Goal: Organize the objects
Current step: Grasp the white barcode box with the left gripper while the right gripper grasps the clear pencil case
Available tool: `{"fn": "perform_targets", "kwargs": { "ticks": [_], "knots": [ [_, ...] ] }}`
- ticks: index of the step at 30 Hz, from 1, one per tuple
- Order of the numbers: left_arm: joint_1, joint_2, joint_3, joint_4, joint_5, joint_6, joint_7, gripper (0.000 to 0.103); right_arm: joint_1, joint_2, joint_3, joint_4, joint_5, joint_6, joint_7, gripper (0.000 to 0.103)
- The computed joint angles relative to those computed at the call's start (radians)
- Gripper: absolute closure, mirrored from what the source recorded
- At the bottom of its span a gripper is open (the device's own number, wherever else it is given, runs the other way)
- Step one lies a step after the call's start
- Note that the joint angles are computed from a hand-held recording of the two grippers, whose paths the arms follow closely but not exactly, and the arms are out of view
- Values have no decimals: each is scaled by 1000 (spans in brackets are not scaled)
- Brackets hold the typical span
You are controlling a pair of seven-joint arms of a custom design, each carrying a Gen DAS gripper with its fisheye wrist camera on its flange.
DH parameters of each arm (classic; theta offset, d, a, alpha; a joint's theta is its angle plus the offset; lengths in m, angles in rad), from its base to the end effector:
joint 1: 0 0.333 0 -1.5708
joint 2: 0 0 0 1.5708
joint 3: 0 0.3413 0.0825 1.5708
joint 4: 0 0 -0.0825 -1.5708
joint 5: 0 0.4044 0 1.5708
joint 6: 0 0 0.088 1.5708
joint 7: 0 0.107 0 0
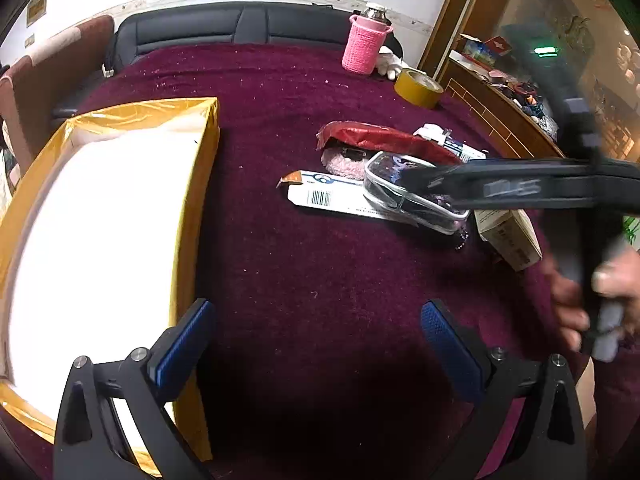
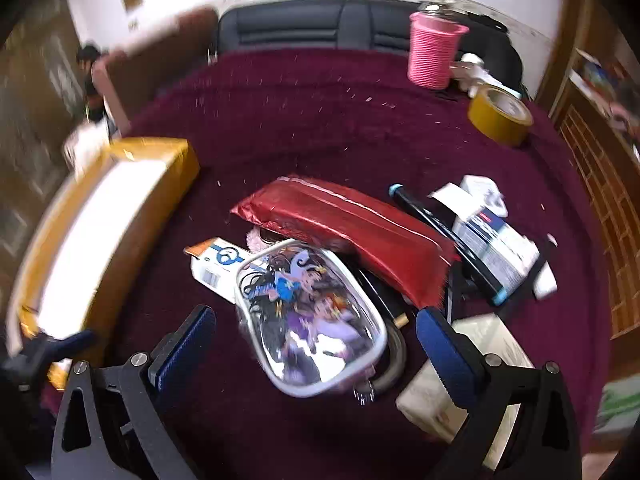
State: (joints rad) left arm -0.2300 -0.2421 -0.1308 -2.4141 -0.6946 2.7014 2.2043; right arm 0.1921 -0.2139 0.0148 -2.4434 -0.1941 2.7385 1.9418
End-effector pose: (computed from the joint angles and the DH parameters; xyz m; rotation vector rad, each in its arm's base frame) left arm 0.4786 -0.1598 0.4686 -1.5171 2.4004 -0.9440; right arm 0.4946 0.1117 0.4506 -1.9143 1.9234 -0.4851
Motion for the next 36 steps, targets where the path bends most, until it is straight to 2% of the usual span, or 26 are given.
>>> {"fn": "perform_targets", "kwargs": {
  "ticks": [2, 3, 5, 8, 11, 13, 16, 19, 21, 23, 25, 26, 27, 28, 29, 30, 31, 32, 33, 35, 36],
  "knots": [
    [-3, -15, 7, -9, -9, 5, 21, 1, -13, 49, 22, 39, -61, -34, 24, 4],
    [-3, -19, 9, -12, -10, 9, 28, 1, -13, 63, 23, 50, -74, -44, 24, 11],
    [-3, -25, 13, -15, -12, 15, 40, 1, -8, 89, 25, 69, -85, -76, 25, 13],
    [-4, -22, 20, -4, -18, 20, 65, 1, -2, 76, 18, 41, -72, -49, 32, 15],
    [-9, 0, 17, 21, -15, 32, 104, 1, 44, 10, -38, -39, 136, 46, -85, 15],
    [-9, 16, 1, 34, 14, 53, 122, 1, 65, -35, -60, -85, 216, 75, -122, 15],
    [-4, 69, -43, 79, 149, 101, 142, 1, 112, -119, -113, -165, 348, 98, -182, 15],
    [-5, 160, -74, 171, 292, 93, 160, 1, 133, -224, -151, -260, 420, 121, -189, 15],
    [-1, 231, -91, 242, 412, 70, 102, 1, 174, -310, -215, -329, 482, 146, -213, 15],
    [-14, 312, -89, 301, 640, 107, -62, 1, 186, -371, -249, -375, 508, 158, -213, 15],
    [-34, 365, -71, 343, 768, 96, -128, 1, 181, -418, -265, -408, 510, 164, -206, 15],
    [-32, 373, -71, 343, 772, 80, -117, 1, 184, -432, -278, -417, 513, 167, -202, 15],
    [-30, 388, -77, 361, 760, 21, -97, 1, 197, -442, -301, -424, 521, 170, -206, 15],
    [-20, 391, -91, 371, 713, -38, -50, 2, 217, -453, -325, -430, 536, 177, -210, 15],
    [1, 376, -110, 354, 615, -47, 18, 10, 246, -467, -361, -438, 554, 189, -226, 15],
    [15, 372, -122, 368, 538, -113, 82, 12, 266, -479, -385, -445, 565, 199, -237, 15],
    [30, 368, -129, 391, 462, -217, 148, 24, 282, -490, -406, -449, 572, 208, -249, 15],
    [54, 358, -141, 400, 381, -314, 211, 49, 305, -493, -426, -451, 582, 224, -260, 15],
    [44, 344, -124, 405, 368, -356, 237, 52, 322, -504, -447, -458, 587, 233, -273, 14],
    [37, 316, -113, 387, 358, -367, 286, 54, 364, -502, -484, -453, 600, 243, -291, 14],
    [30, 298, -110, 365, 369, -319, 294, 54, 373, -508, -490, -461, 603, 249, -297, 14]
  ]
}}
